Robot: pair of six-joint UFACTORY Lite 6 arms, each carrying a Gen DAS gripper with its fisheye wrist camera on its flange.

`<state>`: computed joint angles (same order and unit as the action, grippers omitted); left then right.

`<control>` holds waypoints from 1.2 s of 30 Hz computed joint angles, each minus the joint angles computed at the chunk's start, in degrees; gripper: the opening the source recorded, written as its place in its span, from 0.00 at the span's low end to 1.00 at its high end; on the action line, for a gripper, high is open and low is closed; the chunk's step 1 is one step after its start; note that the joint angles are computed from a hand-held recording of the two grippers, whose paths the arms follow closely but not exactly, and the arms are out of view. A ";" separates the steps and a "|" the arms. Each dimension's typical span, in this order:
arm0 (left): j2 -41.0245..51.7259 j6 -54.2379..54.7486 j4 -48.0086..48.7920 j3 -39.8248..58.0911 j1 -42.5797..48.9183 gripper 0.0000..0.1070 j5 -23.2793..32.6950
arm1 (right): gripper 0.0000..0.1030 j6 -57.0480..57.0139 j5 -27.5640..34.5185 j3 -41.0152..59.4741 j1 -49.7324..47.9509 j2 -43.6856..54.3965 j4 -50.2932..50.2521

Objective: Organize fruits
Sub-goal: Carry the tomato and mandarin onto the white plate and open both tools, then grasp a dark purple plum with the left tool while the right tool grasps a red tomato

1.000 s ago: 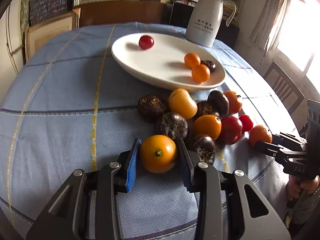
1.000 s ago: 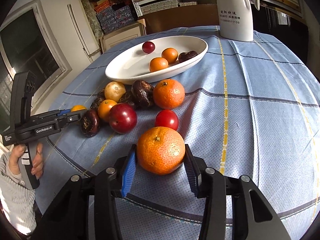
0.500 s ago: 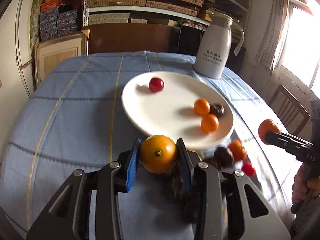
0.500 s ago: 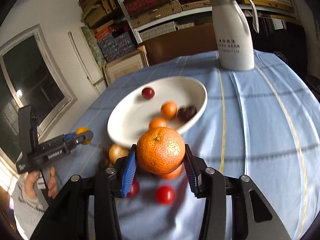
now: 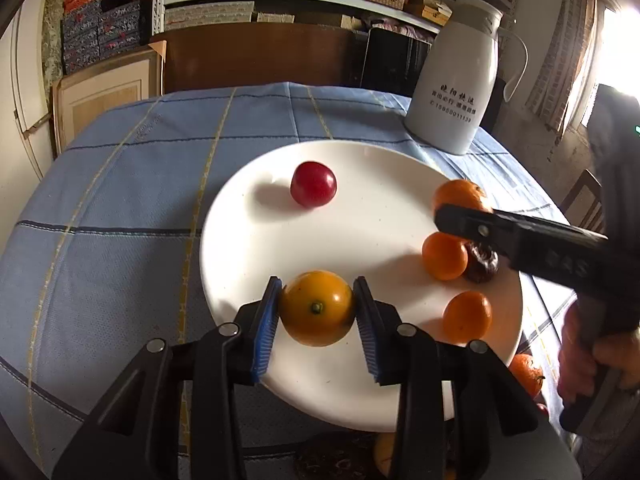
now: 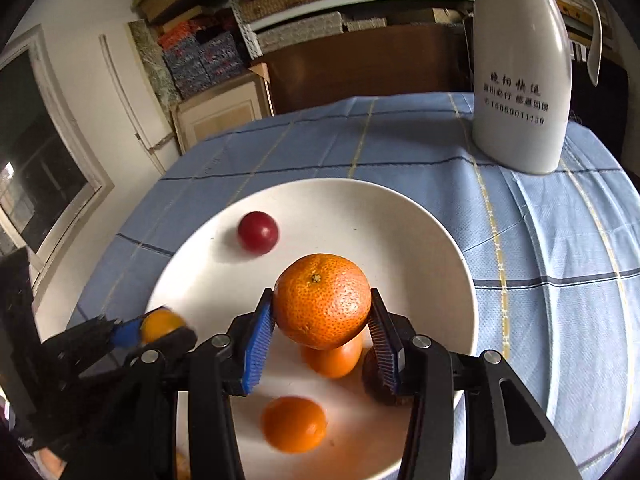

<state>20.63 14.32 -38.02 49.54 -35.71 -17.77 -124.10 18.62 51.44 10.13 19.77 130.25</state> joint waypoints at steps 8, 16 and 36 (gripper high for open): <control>-6.89 -4.38 2.68 -7.70 -0.38 0.50 -4.11 | 0.63 -1.12 11.25 -13.63 -8.72 -11.81 -1.40; -15.05 -14.85 8.21 -18.97 -1.93 0.60 -9.19 | 0.70 -11.15 18.68 -32.86 -17.92 -21.75 2.02; -29.01 -14.68 -15.73 -38.45 -20.75 0.91 -14.11 | 0.76 -6.64 31.93 -45.91 -39.43 -24.98 -21.04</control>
<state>-8.38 -0.36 -53.75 11.09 -56.46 -31.89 -130.74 50.55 5.54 -29.30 -5.21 109.20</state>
